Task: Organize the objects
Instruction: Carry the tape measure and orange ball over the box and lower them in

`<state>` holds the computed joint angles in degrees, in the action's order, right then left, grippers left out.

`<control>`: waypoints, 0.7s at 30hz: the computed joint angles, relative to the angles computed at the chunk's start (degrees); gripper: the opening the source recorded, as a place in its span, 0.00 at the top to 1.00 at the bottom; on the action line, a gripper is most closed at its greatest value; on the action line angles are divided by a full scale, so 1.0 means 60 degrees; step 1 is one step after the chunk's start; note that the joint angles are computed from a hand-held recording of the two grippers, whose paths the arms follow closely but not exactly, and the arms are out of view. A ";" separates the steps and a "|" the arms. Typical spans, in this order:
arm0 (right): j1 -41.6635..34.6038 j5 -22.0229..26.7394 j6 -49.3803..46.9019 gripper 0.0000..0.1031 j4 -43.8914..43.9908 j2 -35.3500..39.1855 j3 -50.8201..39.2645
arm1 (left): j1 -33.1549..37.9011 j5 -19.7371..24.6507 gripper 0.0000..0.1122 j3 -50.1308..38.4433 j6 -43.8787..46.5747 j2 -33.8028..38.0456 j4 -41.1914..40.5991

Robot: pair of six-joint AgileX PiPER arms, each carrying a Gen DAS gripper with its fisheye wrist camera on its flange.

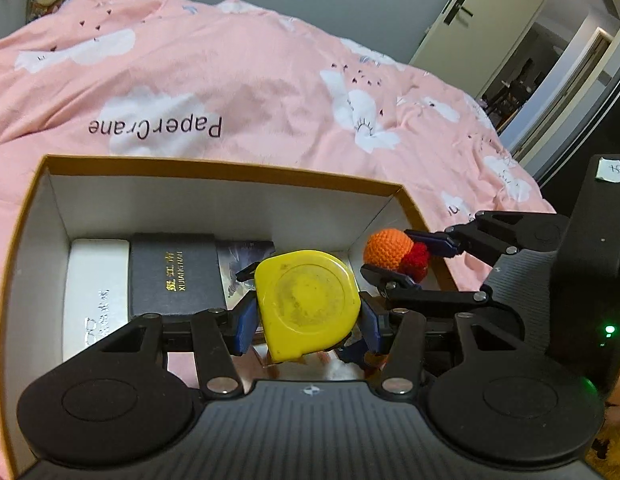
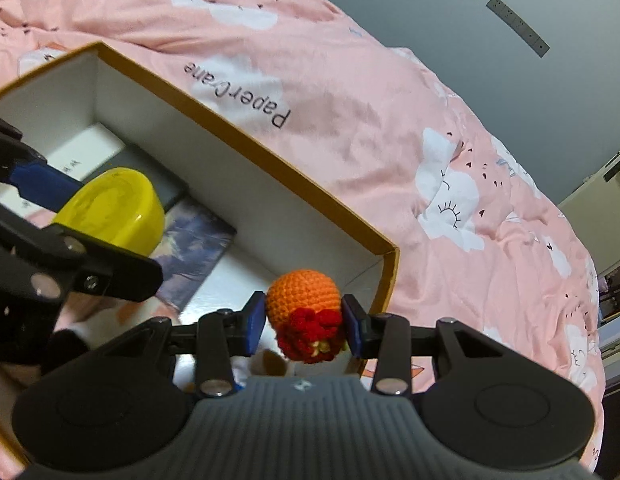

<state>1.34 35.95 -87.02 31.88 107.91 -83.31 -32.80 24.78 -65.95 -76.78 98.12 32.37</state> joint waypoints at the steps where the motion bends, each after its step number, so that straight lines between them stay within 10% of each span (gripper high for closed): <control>1: 0.0048 -0.0161 0.0028 0.59 -0.0015 0.0100 -0.0032 | 0.0057 -0.0033 0.48 -0.0050 0.0189 0.0072 -0.0192; 21: -0.0753 -0.0617 -0.3470 0.46 0.2727 -0.0816 0.1342 | 0.0459 0.1336 0.48 -0.2047 0.2696 0.1740 -0.2648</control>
<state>-3.18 32.24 -107.84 48.24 103.01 -75.25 -30.04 32.79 -78.23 -60.61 108.55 16.48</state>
